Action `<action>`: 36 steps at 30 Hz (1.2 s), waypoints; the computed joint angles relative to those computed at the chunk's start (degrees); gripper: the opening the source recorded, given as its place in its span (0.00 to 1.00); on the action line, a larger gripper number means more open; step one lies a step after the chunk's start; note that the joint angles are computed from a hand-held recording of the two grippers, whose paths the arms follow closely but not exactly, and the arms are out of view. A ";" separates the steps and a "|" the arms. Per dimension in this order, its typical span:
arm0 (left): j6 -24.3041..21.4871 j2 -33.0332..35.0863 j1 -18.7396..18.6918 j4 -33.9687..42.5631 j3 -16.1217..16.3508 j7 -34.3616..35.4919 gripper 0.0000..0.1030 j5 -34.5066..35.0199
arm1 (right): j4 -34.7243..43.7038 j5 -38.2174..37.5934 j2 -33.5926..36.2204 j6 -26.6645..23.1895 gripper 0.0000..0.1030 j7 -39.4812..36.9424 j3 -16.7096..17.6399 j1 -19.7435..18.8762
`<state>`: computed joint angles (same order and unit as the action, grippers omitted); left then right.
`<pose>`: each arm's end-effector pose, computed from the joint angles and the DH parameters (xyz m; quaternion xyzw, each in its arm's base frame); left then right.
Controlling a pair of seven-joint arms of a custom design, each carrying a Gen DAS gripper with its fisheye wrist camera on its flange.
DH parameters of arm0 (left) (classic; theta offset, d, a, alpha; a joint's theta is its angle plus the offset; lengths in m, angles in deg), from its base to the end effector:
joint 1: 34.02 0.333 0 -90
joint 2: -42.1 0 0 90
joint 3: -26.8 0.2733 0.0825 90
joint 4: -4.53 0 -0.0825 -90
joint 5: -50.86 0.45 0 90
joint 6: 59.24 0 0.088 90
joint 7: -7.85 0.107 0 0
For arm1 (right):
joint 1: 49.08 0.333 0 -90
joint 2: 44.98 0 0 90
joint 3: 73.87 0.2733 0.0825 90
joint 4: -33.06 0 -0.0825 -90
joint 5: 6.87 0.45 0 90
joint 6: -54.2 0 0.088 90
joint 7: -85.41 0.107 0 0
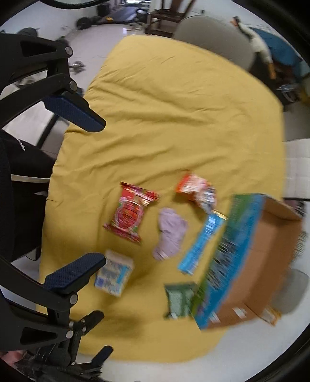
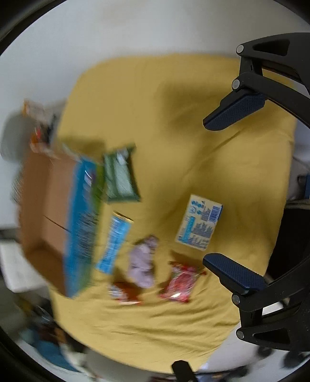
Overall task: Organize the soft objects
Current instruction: 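Grasp the red floral snack bag with the left gripper while the right grasps the milk carton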
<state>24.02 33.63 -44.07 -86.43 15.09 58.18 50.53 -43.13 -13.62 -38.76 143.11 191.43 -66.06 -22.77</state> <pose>0.5234 -0.2185 0.6484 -0.8089 0.5878 -0.0020 0.0130 0.5447 0.3475 0.6418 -0.8040 0.5896 -0.0677 0.0361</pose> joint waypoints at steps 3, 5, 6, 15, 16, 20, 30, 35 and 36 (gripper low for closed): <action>-0.63 0.49 -0.10 -3.39 0.18 -1.33 1.00 -2.74 | -1.60 1.46 3.25 -0.27 1.00 -6.30 0.38 0.11; -1.04 0.88 -0.11 -5.23 0.34 -2.51 1.00 -4.76 | -2.66 0.97 4.77 0.09 1.00 -10.97 0.62 0.57; -0.66 0.60 -0.01 -6.82 0.58 -3.37 1.00 -6.33 | -2.80 0.75 5.66 0.46 1.00 -13.53 0.75 0.84; 4.60 -0.42 1.31 -14.72 2.14 -9.53 1.00 -15.03 | 0.84 0.91 14.91 -1.82 0.80 -25.91 0.62 3.47; 5.71 -0.37 1.48 -14.97 2.33 -9.97 1.00 -16.31 | 1.56 1.96 15.62 -2.32 0.79 -25.40 0.46 3.39; 12.77 -0.87 2.65 -18.51 3.66 -11.83 1.00 -22.96 | 6.30 5.27 19.29 -4.54 0.71 -14.39 -1.51 2.76; 20.56 4.04 3.89 -18.94 3.74 -16.30 0.69 -27.50 | 1.07 15.65 17.00 -0.34 0.69 5.68 -1.76 -2.85; 15.43 5.68 3.04 -16.12 2.55 -10.06 0.53 -22.54 | -4.19 17.04 14.79 0.14 0.65 5.67 -0.98 -3.38; 11.50 7.39 2.52 -13.10 1.97 -6.87 0.51 -19.20 | -7.71 17.40 12.53 0.54 0.64 5.85 -0.79 -3.35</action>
